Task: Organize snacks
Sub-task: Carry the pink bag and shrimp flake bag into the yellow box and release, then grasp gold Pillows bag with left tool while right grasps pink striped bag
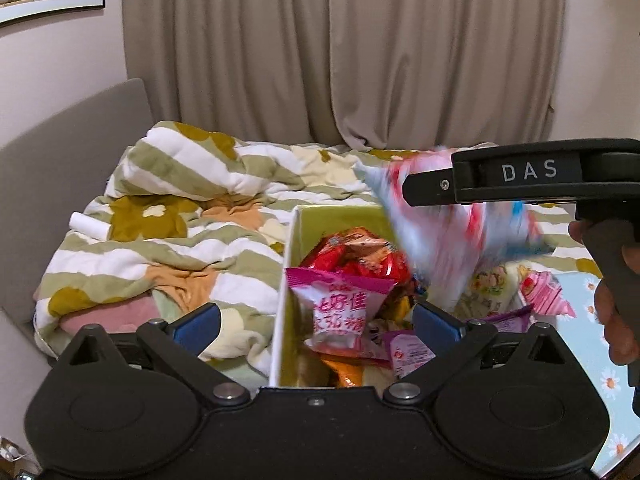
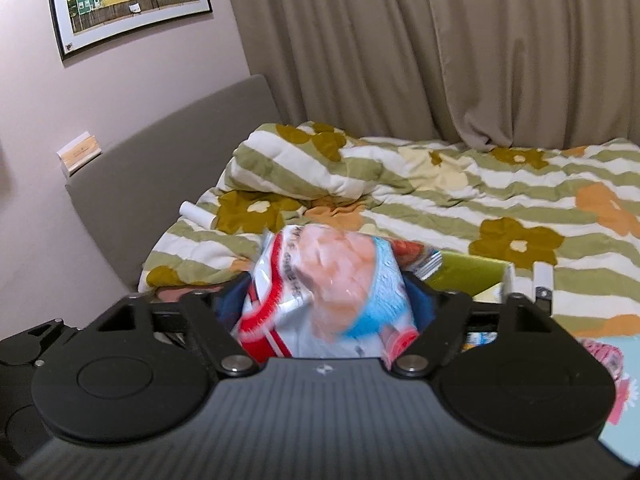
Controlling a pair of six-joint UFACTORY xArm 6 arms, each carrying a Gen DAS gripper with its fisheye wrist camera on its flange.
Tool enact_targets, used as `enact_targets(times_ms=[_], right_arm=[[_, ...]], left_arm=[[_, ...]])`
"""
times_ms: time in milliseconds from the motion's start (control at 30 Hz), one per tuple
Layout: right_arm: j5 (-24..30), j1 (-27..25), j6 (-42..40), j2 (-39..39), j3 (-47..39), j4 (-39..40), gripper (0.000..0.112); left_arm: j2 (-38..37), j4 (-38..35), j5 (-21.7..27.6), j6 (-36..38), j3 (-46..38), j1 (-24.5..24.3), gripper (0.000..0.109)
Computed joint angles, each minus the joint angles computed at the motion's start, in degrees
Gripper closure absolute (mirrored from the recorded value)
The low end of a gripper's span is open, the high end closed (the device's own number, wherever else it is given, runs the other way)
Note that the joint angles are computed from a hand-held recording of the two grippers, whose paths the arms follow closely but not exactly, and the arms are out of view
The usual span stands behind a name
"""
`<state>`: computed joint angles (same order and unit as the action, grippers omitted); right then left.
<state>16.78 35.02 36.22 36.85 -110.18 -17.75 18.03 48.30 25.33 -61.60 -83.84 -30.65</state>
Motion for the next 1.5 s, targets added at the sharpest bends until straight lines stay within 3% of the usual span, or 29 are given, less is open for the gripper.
enact_targets(times_ms=[33, 467, 1067, 1333, 1500], right_arm=[[-0.17, 0.04, -0.05, 0.2, -0.03, 0.11, 0.009], [-2.13, -0.84, 14.69, -5.02, 7.99, -15.0, 0.009], [2.07, -2.06, 47.16, -21.27, 24.68, -43.77, 0.009], [1.21, -6.82, 47.95, -29.87, 33.4, -44.49, 0.009], [-2.12, -12.06, 42.54, -34.11, 39.32, -38.42, 0.009]], left_arm=[[0.03, 0.06, 0.37, -0.11, 0.07, -0.02, 0.006], [-0.9, -1.29, -0.52, -0.09, 2.76, 0.11, 0.006], [-4.94, 2.42, -6.1, 0.0, 6.26, -0.88, 0.006], [-2.0, 3.86, -4.7, -0.75, -0.17, -4.92, 0.006], [4.67, -0.28, -2.41, 2.5, -9.65, -8.52, 0.006]])
